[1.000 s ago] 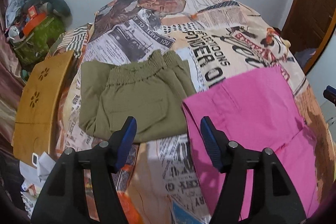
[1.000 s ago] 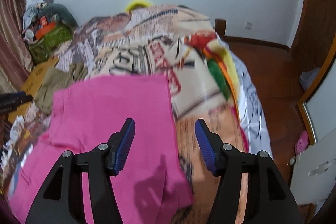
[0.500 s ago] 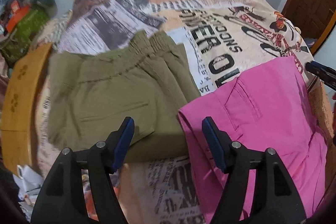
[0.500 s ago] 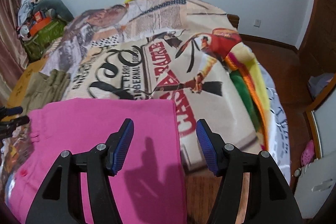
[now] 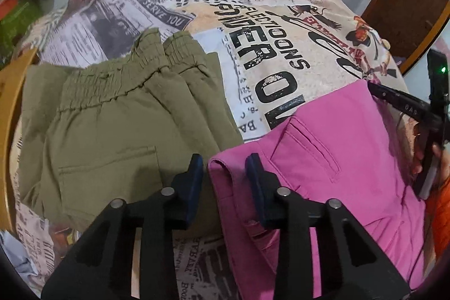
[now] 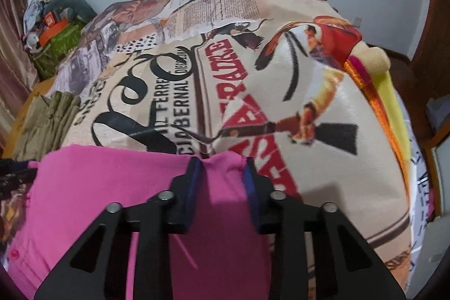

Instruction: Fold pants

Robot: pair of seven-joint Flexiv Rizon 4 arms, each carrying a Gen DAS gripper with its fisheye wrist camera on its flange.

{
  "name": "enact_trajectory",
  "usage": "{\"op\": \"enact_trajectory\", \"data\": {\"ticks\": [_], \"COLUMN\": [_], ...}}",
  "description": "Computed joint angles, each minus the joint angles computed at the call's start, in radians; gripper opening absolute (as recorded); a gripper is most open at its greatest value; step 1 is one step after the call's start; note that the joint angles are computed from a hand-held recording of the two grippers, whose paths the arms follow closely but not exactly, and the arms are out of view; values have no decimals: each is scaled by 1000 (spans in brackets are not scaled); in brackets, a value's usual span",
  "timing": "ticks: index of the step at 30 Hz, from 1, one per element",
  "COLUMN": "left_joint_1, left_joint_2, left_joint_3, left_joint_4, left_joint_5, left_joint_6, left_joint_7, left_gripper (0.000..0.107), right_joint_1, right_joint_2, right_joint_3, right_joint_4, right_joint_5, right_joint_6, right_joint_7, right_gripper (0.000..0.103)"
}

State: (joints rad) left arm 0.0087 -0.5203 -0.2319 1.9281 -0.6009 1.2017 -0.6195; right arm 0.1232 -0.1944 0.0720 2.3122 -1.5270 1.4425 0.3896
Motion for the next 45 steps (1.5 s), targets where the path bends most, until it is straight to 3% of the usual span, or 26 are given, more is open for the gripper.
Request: {"op": "enact_trajectory", "data": {"ticks": [1, 4, 9, 12, 17, 21, 25, 29, 37, 39, 45], "left_joint_1": [-6, -18, 3, 19, 90, 101, 71, 27, -70, -91, -92], "left_joint_2": [0, 3, 32, 77, 172, 244, 309, 355, 476, 507, 549], "left_joint_3": [2, 15, 14, -11, -195, -244, -212, -151, -31, 6, 146], "left_joint_4": [4, 3, 2, 32, 121, 131, 172, 233, 382, 424, 508], "left_joint_5": [4, 24, 14, -28, -340, -555, -659, -671, -762, -747, -513], "left_joint_6": [17, 37, 6, 33, 251, 272, 260, 254, 191, 161, -38], "left_joint_7": [-2, -34, -60, -10, 264, 412, 505, 542, 656, 657, 510], "left_gripper": [28, 19, 10, 8, 8, 8, 8, 8, 8, 8, 8], "right_joint_1": [-2, 24, 30, 31, 52, 64, 79, 95, 175, 193, 211], "right_joint_2": [-2, 9, 77, 140, 234, 300, 351, 401, 500, 518, 547], "right_joint_3": [-1, 14, 20, 37, 77, 102, 134, 165, 265, 284, 332], "right_joint_4": [-2, 2, 19, 30, 20, 13, 30, 77, 187, 208, 297], "right_joint_5": [-9, 50, 17, 41, 60, 64, 96, 119, 343, 408, 510], "right_joint_6": [12, -44, -77, -98, -196, -232, -246, -239, -294, -294, -219], "right_joint_7": [12, -35, 26, 6, -3, 6, -5, 20, -51, -61, 29], "right_gripper": [10, 6, 5, 5, 4, 4, 4, 4, 4, 4, 4]}}
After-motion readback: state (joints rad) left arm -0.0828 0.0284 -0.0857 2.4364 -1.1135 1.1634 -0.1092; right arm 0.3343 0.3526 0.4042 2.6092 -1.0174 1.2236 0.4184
